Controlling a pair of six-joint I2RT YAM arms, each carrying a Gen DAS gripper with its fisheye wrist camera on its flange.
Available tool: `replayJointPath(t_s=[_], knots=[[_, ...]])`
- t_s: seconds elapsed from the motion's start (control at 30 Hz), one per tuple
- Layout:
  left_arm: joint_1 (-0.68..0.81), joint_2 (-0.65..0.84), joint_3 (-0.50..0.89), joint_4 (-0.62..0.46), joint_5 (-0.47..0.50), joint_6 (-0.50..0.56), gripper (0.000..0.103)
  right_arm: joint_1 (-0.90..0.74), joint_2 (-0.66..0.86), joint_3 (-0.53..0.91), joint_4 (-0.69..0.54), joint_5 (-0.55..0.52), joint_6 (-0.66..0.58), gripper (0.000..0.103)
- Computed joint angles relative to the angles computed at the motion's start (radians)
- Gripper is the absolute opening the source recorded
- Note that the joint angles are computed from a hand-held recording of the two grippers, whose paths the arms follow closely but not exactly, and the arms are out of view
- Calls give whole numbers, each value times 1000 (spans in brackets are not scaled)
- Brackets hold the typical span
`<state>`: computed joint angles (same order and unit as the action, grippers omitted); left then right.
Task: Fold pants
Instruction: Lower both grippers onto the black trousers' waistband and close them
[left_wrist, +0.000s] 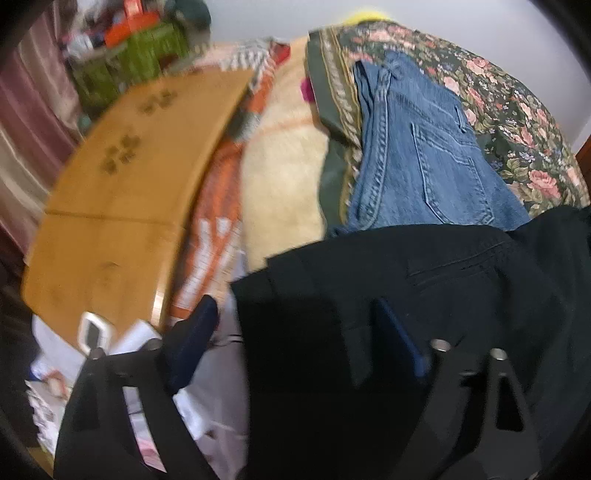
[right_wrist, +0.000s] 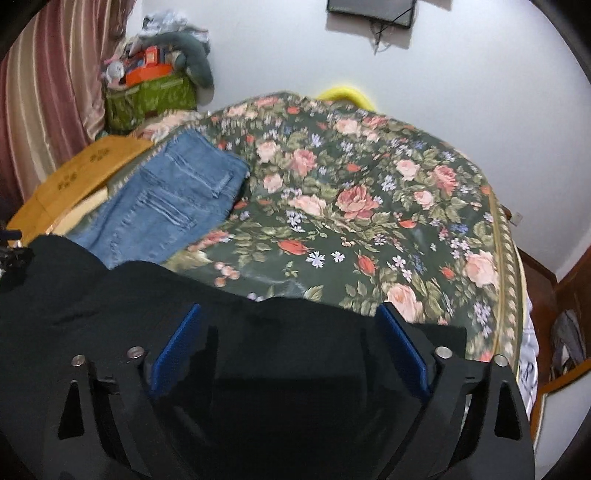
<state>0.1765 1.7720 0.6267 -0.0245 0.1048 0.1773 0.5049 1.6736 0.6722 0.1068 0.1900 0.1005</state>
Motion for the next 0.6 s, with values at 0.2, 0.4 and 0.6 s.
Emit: replayJointPath(t_s=[0.2,0.4,0.6], knots=[[16,53,71,-85,61,-59,34,-59,81,32,4,-102,-29,50],[16,-52,48,-96,33,-61,19,-46,37,-18,15,-112,26,7],[-21,-189,64,-127,-17,-86,18,-9,-33,-57,28,15,71,4]])
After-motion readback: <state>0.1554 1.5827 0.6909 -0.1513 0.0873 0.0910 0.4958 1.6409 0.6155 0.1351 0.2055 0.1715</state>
